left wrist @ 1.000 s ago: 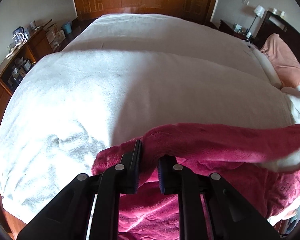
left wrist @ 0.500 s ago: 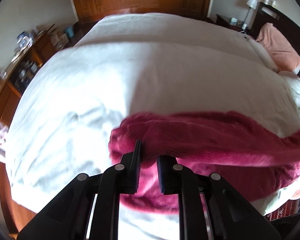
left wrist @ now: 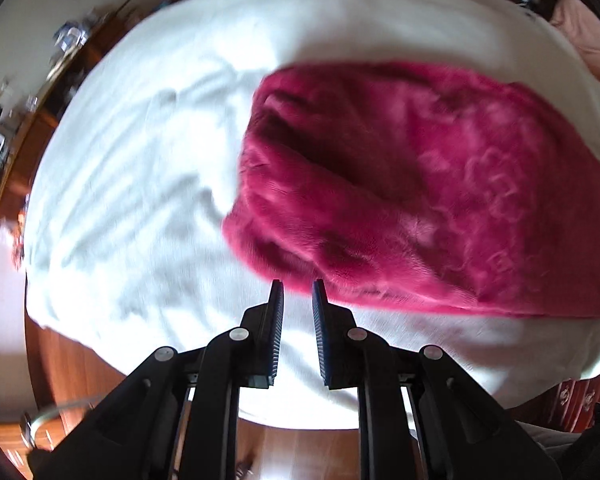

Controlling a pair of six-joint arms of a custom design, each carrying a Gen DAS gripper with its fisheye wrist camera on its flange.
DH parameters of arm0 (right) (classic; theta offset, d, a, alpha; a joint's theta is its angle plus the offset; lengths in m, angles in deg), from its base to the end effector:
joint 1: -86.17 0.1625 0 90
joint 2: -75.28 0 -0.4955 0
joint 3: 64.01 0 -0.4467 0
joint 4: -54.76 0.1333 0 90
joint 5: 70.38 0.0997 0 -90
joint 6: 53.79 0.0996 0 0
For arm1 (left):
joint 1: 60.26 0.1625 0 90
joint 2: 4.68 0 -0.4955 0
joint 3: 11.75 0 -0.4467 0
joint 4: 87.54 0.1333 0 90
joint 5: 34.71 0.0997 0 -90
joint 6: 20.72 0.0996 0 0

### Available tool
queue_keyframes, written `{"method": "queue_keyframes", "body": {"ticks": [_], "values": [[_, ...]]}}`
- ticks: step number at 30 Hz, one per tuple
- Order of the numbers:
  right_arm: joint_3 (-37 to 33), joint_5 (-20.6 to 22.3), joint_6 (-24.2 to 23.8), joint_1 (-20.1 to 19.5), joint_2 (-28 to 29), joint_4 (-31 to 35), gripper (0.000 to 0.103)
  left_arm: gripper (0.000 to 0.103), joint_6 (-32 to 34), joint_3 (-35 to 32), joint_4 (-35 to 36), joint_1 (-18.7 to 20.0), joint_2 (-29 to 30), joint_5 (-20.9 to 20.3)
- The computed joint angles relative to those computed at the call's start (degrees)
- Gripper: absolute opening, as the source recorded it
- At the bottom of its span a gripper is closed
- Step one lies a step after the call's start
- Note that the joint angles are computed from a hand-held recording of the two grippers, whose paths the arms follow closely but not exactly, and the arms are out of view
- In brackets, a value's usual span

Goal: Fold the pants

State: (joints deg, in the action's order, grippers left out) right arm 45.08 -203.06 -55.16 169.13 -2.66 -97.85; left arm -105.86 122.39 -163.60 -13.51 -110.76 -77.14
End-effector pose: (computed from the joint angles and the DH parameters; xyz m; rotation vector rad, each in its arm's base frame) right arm -0.0094 -0.6125 0.4056 -0.3670 -2.2873 0.5808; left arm -0.0454 -0.3501 0.3118 -0.4196 2.0919 -0.4832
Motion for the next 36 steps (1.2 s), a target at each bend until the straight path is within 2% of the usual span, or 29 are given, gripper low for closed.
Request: {"method": "queue_keyframes", "body": {"ticks": [4,8,9,10,12,13,14,16,18,20,22,23,25,27,28,29,33,36], "values": [[0.09,-1.38,-2.81,0.06,1.18,-2.31,0.005,0.015,-2.87,1.56,-0.07,0.11,-1.86,-1.16],[0.44,-2.12,-2.94,0.4,1.42,-3.43,0.006,0.016,-3.15,1.99,-3.56,1.46,-5.18,-0.42],[0.54,-2.39,-3.0,0.51,1.39,-3.69,0.007,0.023,-2.59,2.15,-5.59,2.22,-6.02,-0.16],[0.65,-2.57,-3.13,0.57,1.36,-3.98,0.009,0.042,-0.8,2.66,-9.32,3.52,-7.34,0.24],[0.83,-3.21,-3.12,0.67,1.33,-4.58,0.016,0.065,2.81,3.85,-17.88,5.48,-9.18,1.29],[1.02,-3.58,-2.81,0.84,1.31,-4.76,0.02,0.065,3.49,4.29,-22.04,6.82,-9.35,1.77],[1.21,-3.86,-2.67,0.75,1.24,-5.07,0.022,0.065,6.17,3.85,-27.75,8.77,-7.12,1.94],[1.35,-4.41,-1.68,0.53,0.89,-4.66,0.032,0.065,10.19,3.66,-35.89,11.82,-4.55,1.67],[1.43,-4.75,-1.05,0.47,0.66,-3.88,0.035,0.065,10.65,3.3,-38.39,13.3,-2.56,0.71],[1.89,-4.55,-1.62,0.54,0.28,-4.21,0.035,0.065,13.2,2.71,-43.56,16.61,0.11,-2.0],[2.38,-2.43,-1.17,0.62,-0.67,-4.31,0.035,0.06,14.32,2.64,-48.06,18.85,1.97,-3.45],[2.53,-0.46,-0.78,0.61,-1.29,-4.36,0.035,0.054,13.89,2.57,-48.82,19.31,2.55,-3.55],[2.54,3.89,0.17,0.37,-2.19,-4.05,0.042,0.021,12.0,1.92,-46.97,19.77,3.41,-3.63],[2.17,8.15,0.96,-0.05,-2.62,-3.1,0.042,0.016,10.46,1.01,-43.63,19.85,4.25,-3.31],[1.82,8.63,1.13,0.0,-2.28,-2.85,0.042,0.015,10.39,0.8,-42.29,19.39,4.41,-2.69],[1.57,7.99,1.08,0.18,-1.76,-2.94,0.042,0.014,10.12,0.33,-39.62,18.56,4.71,-1.76],[-0.03,-2.89,-0.59,1.45,3.23,-4.15,0.042,0.011,5.92,-1.47,-28.43,16.23,6.03,-0.27],[-0.94,-7.14,-1.79,1.54,5.81,-3.73,0.042,0.012,4.82,-1.9,-24.43,17.61,6.53,-0.57]]}}
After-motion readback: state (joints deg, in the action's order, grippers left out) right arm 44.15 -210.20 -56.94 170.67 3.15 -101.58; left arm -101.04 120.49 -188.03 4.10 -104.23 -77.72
